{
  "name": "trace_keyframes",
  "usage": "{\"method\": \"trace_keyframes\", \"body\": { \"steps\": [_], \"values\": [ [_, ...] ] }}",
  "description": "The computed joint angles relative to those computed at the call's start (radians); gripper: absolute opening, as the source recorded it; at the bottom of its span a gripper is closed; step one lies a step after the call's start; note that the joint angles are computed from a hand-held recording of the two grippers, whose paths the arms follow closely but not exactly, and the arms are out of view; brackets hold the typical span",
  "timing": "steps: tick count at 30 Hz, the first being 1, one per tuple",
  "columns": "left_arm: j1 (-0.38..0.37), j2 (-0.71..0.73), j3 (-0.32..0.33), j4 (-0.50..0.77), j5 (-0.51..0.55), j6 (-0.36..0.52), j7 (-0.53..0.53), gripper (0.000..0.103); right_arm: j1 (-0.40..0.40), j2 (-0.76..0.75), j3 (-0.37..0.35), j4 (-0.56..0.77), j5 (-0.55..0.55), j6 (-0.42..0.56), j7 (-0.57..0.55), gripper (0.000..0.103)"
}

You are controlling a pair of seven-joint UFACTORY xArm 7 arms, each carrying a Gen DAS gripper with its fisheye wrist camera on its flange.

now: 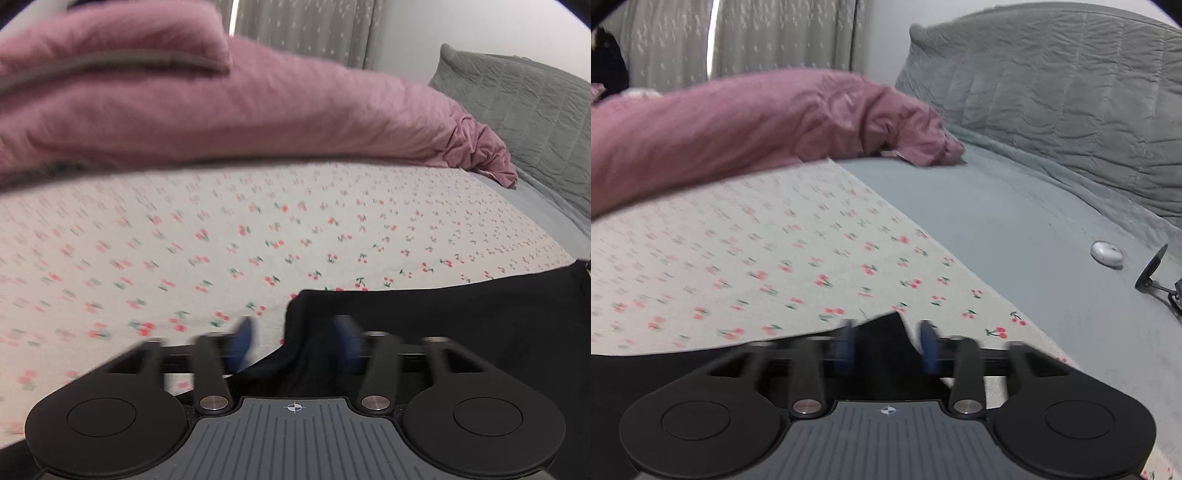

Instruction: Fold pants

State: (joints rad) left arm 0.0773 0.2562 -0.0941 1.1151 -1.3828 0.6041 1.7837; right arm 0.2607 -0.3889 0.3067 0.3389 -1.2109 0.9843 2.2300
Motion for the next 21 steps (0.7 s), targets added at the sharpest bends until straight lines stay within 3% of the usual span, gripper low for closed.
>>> {"method": "trace_keyframes", "body": {
  "steps": [4, 8, 13, 16, 19, 21],
  "values": [
    [0.014, -0.110, 0.044, -0.088, 0.084, -0.020, -0.065, 0.064, 0.059, -0.078, 0.031, 0.013, 0.077, -0.013, -0.093, 0.056],
    [0.066, -0.202, 0.114, -0.163, 0.107, 0.043, -0.088, 0.072, 0.094, -0.134, 0.080, 0.037, 0.117, -0.081, -0.134, 0.066],
    [0.120, -0.272, 0.192, -0.226, 0.121, 0.055, -0.090, 0.074, 0.120, -0.058, 0.161, 0.135, 0.151, -0.138, -0.177, 0.068],
    [0.150, -0.298, 0.230, -0.253, 0.057, 0.018, -0.026, 0.077, 0.139, 0.011, 0.194, 0.197, 0.095, -0.180, -0.173, 0.072],
    [0.172, -0.314, 0.256, -0.280, -0.096, -0.064, 0.073, 0.077, 0.168, 0.101, 0.217, 0.266, -0.001, -0.188, -0.146, 0.079],
    [0.196, -0.304, 0.275, -0.284, -0.164, -0.062, 0.107, 0.077, 0.193, 0.161, 0.224, 0.309, -0.062, -0.176, -0.128, 0.081]
  ]
}}
